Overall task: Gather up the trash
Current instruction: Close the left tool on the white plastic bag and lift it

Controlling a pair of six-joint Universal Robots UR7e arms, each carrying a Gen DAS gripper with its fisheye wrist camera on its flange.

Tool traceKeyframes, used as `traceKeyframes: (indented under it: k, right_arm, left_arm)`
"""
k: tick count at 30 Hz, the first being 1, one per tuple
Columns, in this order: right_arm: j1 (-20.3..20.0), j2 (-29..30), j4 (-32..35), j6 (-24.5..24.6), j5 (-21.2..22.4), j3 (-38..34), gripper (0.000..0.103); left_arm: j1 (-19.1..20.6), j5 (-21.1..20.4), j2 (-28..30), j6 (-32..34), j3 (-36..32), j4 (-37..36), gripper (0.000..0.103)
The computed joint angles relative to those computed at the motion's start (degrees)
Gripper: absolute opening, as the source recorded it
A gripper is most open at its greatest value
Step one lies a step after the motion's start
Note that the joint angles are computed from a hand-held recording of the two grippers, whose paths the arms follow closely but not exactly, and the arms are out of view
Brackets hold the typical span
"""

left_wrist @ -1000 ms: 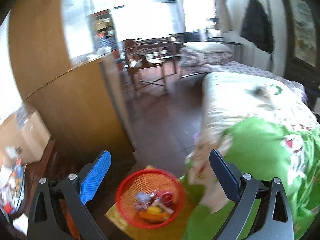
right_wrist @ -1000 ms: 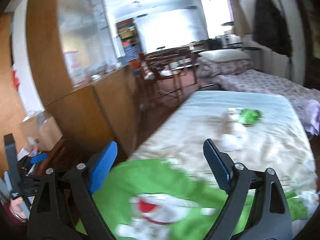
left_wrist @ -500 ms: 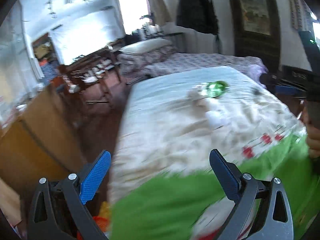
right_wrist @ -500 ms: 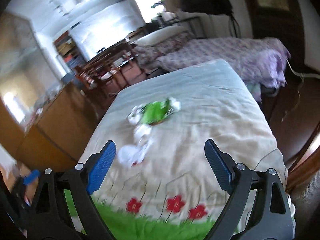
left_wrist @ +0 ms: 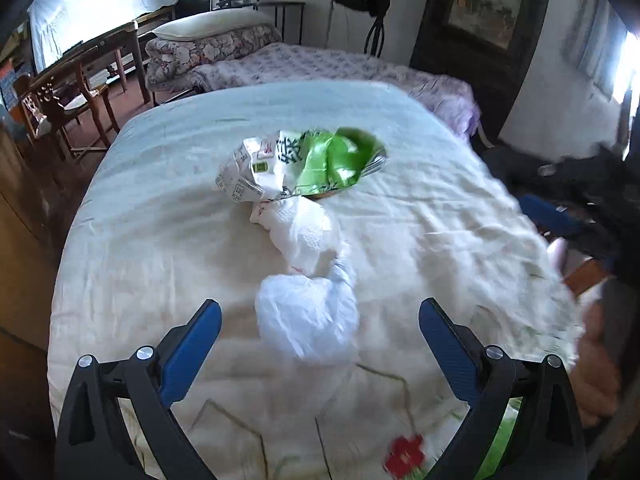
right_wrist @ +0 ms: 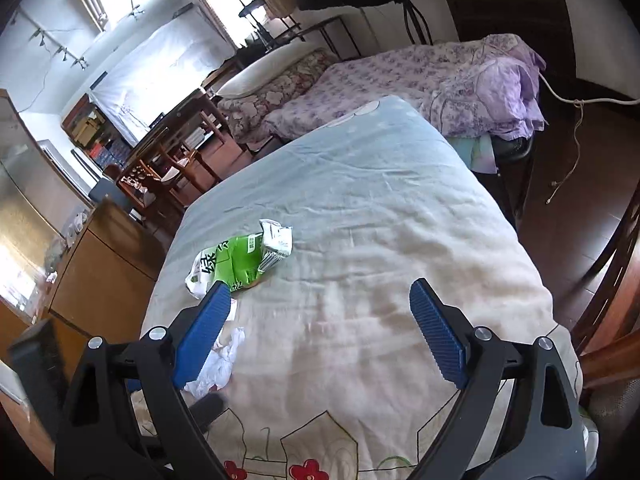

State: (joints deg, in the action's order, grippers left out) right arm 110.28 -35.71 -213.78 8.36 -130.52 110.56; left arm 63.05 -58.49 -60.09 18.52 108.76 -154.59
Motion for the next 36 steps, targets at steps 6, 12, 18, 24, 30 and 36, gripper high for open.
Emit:
traceKeyframes:
  k: [6,12,18,24,30,36]
  right_arm:
    - [0.54,0.66,-0.55,-0.25,-1.09,-0.44,0.088]
    - [0.36,0.23,-1.86,1.47,-0.10,0.81,0.088]
    - [0.49,0.46,-1.07,-0.40,1.57,0.58,0.088]
    - [-1.15,0.08,5.51,2.17,7.44,-1.16,0.087]
    - [-3.42,0.73,12.75,4.73,18.89,-4.37,0.067]
    - [-4.20,3.00,17.41,6.11,22.97,-8.52,0.062]
  left_arm:
    - [1.23,7.53,1.56,-2.36,-1.08,-2.45,0.097]
    - [5.15,5.67,-1.50,-13.75,-3.11,3.07,0.097]
    - [3.31,4.93,-2.64,-6.45,1.04,-4.33,0.097]
    - [2.45,10.52,0.48,-6.51,0.20,-2.33,0.097]
    - [3.76,8.92,-0.68,-9.27,0.13,-0.51,0.097]
    - [3.50,9.80,-0.62,-8.76,0.47,-1.13,0.097]
